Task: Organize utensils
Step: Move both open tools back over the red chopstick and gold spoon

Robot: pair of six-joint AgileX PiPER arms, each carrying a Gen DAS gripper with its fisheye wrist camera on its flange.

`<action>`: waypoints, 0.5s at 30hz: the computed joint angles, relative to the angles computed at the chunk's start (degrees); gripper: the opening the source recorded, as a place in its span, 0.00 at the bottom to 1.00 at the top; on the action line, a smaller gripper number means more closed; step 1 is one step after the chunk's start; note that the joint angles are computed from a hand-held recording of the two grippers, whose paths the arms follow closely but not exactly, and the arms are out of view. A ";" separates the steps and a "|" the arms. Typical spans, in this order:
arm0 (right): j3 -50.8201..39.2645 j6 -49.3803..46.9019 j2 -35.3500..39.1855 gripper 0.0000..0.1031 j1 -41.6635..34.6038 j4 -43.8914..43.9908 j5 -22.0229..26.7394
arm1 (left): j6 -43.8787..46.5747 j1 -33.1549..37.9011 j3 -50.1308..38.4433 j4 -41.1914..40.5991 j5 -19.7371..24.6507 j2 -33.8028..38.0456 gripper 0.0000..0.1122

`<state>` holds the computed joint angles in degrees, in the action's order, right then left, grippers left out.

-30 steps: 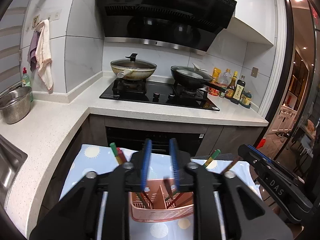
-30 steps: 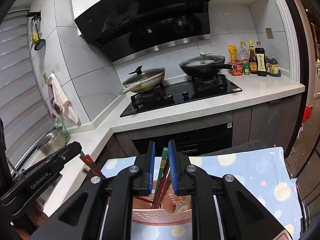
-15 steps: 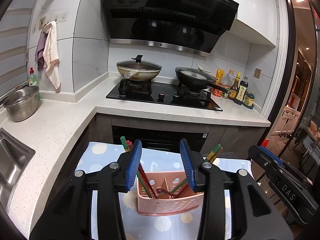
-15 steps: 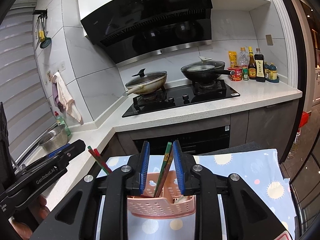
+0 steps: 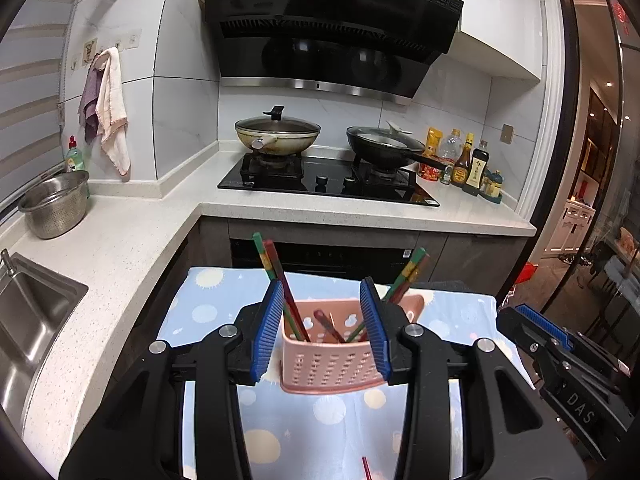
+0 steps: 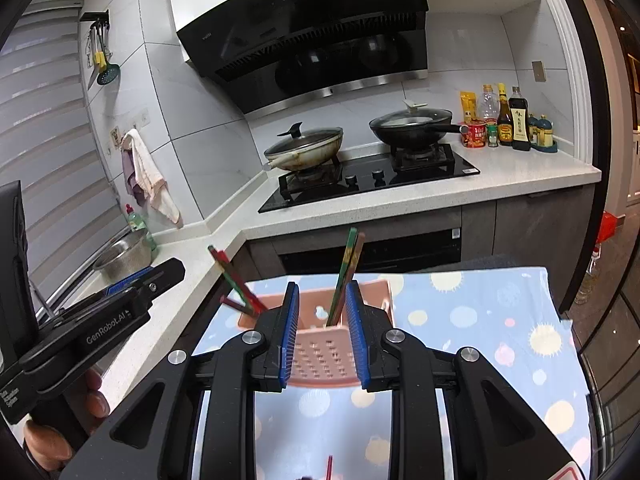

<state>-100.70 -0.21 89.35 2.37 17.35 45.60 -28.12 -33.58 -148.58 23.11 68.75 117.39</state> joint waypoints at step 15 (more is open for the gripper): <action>32.77 0.35 -21.72 0.30 4.03 -3.50 -0.46 | -16.15 -5.52 47.26 7.18 -11.37 -24.74 0.37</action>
<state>-67.93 0.14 67.62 6.40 13.85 45.15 -44.27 -39.10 -101.32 30.29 57.37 92.65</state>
